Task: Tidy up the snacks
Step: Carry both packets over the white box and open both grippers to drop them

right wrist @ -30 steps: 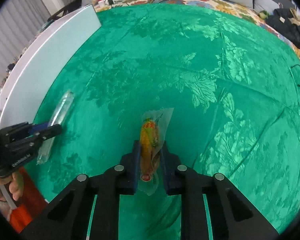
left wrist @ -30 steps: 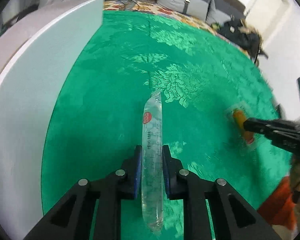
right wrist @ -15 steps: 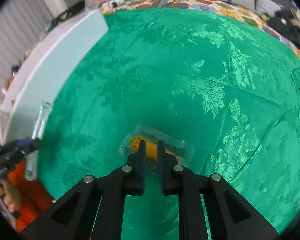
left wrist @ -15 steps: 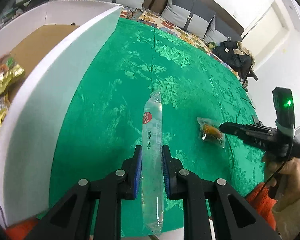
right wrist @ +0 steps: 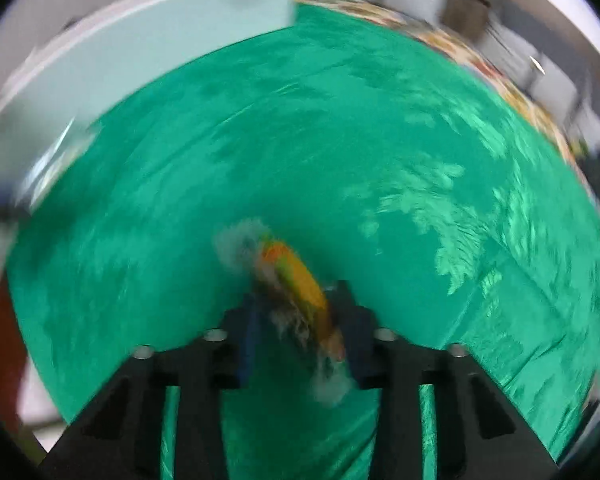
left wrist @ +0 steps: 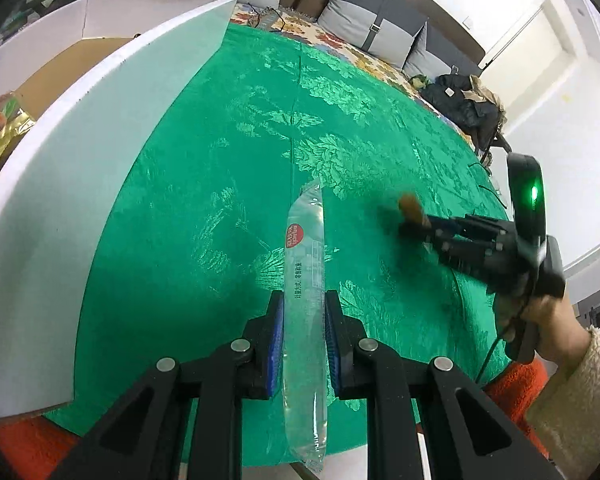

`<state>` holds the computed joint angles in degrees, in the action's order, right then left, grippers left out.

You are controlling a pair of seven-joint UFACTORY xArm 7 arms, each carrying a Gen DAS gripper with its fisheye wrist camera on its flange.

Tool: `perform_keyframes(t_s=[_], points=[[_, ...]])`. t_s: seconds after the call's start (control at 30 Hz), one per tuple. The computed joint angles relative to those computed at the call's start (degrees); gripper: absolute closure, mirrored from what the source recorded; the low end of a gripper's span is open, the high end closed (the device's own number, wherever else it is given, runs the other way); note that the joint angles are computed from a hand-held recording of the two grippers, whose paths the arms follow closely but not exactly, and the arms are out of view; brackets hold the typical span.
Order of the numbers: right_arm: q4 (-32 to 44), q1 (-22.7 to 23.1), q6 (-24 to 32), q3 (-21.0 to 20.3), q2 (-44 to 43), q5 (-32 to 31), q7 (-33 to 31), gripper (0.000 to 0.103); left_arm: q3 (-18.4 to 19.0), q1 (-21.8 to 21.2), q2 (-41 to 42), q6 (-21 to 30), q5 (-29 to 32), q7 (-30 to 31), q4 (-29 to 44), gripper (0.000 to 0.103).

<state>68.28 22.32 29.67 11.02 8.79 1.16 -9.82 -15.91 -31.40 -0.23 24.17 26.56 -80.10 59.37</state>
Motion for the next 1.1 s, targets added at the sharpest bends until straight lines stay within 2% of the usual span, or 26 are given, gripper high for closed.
perform_keyframes(t_s=[0.07,0.2,0.3,0.4,0.5,0.6,0.67,0.7,0.8,0.83,0.87,0.9,0.93,0.97,1.03,1.1], points=[[1.22,-0.85,1.44,-0.14,-0.03,3.47,1.94,0.081,0.0,0.07,-0.73,-0.48,0.01,-0.19,-0.5,0.085],[0.17,-3.36,2.8,0.79,-3.78,17.54,0.27,0.081,-0.14,1.26,-3.62,-3.87,0.05,-1.63,-2.31,0.085],[1.88,-2.66,3.81,1.61,-5.26,25.62,-1.43,0.081,-0.59,3.69,-7.96,-6.38,-0.35,-2.9,-4.75,0.085],[8.31,-0.88,5.44,3.0,-3.7,33.01,-3.11,0.081,-0.71,6.96,-15.05,-4.25,-1.54,-2.17,-7.86,0.085],[17.7,1.65,7.47,5.15,0.73,37.32,-3.21,0.081,-0.22,10.12,-22.38,2.23,-3.26,0.68,-10.69,0.085],[28.48,5.43,9.07,7.54,7.66,36.72,0.19,0.081,1.35,13.08,-29.04,10.73,-5.76,4.82,-13.72,0.085],[36.69,9.26,10.51,8.21,13.54,32.49,4.02,0.081,1.06,15.26,-31.13,15.45,-6.58,6.8,-14.46,0.085],[41.67,12.17,11.39,7.75,17.13,28.46,6.78,0.081,1.0,16.41,-32.0,18.29,-6.83,8.16,-14.88,0.085],[52.2,17.68,14.47,6.41,25.07,20.74,12.44,0.08,0.08,18.68,-32.79,21.02,-8.26,10.5,-16.27,0.084],[57.13,19.68,16.87,5.78,28.79,18.4,14.78,0.076,-0.6,19.4,-32.62,21.65,-8.44,10.56,-16.5,0.081],[60.89,21.0,18.82,5.14,31.54,16.7,16.5,0.074,-1.58,20.23,-32.49,22.93,-8.18,10.19,-16.56,0.073],[64.25,21.93,20.3,4.82,34.17,15.47,17.77,0.062,-2.13,20.49,-32.63,23.17,-8.13,10.02,-16.91,0.066],[65.21,22.56,20.72,4.32,35.32,14.71,18.69,0.054,-2.38,20.7,-33.22,23.65,-7.94,10.18,-17.33,0.047],[65.05,22.72,20.52,4.04,35.47,14.11,19.28,0.054,-3.21,21.3,-33.06,23.87,-7.26,9.62,-17.07,0.028],[60.86,22.14,18.26,4.38,33.24,13.97,18.93,0.054,-6.35,22.61,-34.89,25.99,-4.31,7.01,-17.1,0.015],[55.29,21.72,15.74,3.86,29.31,12.22,17.56,0.051,-8.78,23.43,-35.61,28.4,-1.75,5.24,-16.22,0.013]])
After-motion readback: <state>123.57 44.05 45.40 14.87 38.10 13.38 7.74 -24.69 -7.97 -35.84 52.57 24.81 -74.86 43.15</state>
